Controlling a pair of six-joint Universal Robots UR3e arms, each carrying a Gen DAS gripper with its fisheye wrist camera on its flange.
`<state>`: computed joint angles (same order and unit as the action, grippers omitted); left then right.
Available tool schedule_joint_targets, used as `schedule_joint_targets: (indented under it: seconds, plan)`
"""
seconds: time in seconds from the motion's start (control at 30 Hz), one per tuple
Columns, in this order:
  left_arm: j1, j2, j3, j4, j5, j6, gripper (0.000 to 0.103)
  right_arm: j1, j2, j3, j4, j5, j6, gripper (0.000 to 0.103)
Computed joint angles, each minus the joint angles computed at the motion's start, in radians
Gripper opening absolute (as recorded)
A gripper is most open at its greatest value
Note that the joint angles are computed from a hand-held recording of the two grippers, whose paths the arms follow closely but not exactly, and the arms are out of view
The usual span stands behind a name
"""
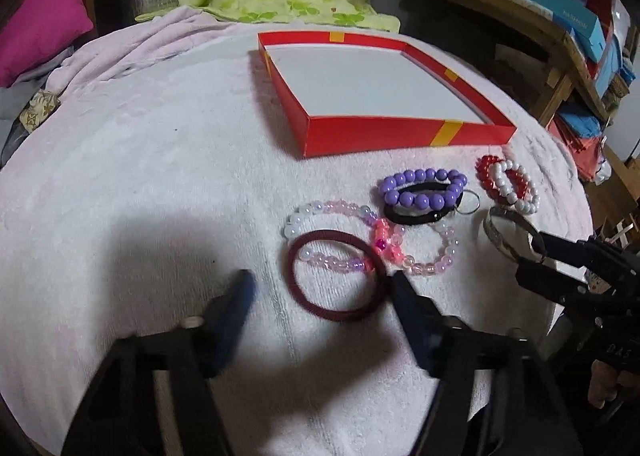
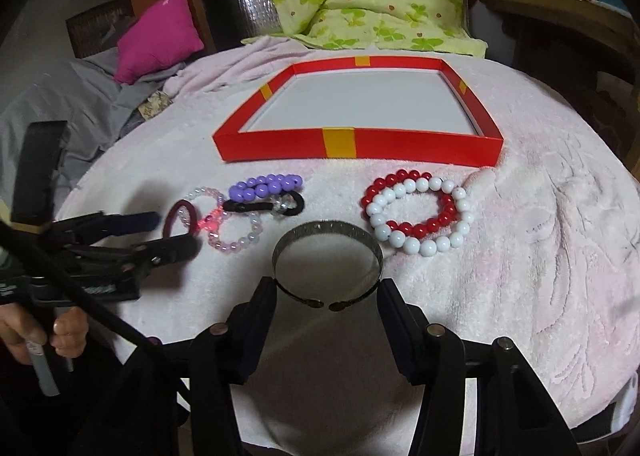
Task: Organize jewelry
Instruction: 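Move the left tool to the maroon bangle while the right tool moves to the silver bangle, then grasp the maroon bangle with the left tool while the right tool grasps the silver bangle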
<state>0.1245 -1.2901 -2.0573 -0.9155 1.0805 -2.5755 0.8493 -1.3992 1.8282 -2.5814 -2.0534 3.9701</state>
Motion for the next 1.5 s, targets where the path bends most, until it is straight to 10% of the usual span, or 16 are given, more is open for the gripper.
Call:
schedule_joint_targets:
  seconds: [0.3, 0.6, 0.67, 0.73, 1.17, 1.3, 1.5]
  plan:
    - [0.074, 0.029, -0.007, -0.077, -0.076, 0.055, 0.031, -0.027, 0.046, -0.061, 0.064, 0.054, -0.014, 0.075]
    - [0.114, 0.068, -0.022, -0.131, -0.109, 0.121, 0.012, 0.008, 0.086, -0.128, 0.14, -0.025, -0.007, 0.059]
    - [0.121, 0.072, -0.022, -0.136, -0.112, 0.128, 0.01, 0.008, 0.057, -0.108, 0.109, -0.006, -0.023, 0.006]
    - [0.127, 0.076, -0.021, -0.143, -0.12, 0.136, 0.01, -0.01, 0.013, -0.076, 0.072, 0.037, -0.021, 0.004]
    - [0.17, 0.101, -0.015, -0.159, -0.183, 0.139, 0.007, -0.188, -0.176, 0.18, -0.127, 0.323, 0.022, 0.018]
    - [0.175, 0.111, -0.01, -0.179, -0.194, 0.158, 0.007, -0.165, -0.235, 0.176, -0.082, 0.215, 0.048, 0.063]
    - [0.194, 0.125, -0.002, -0.228, -0.221, 0.186, 0.007, -0.227, -0.243, 0.138, -0.037, 0.2, -0.003, 0.053]
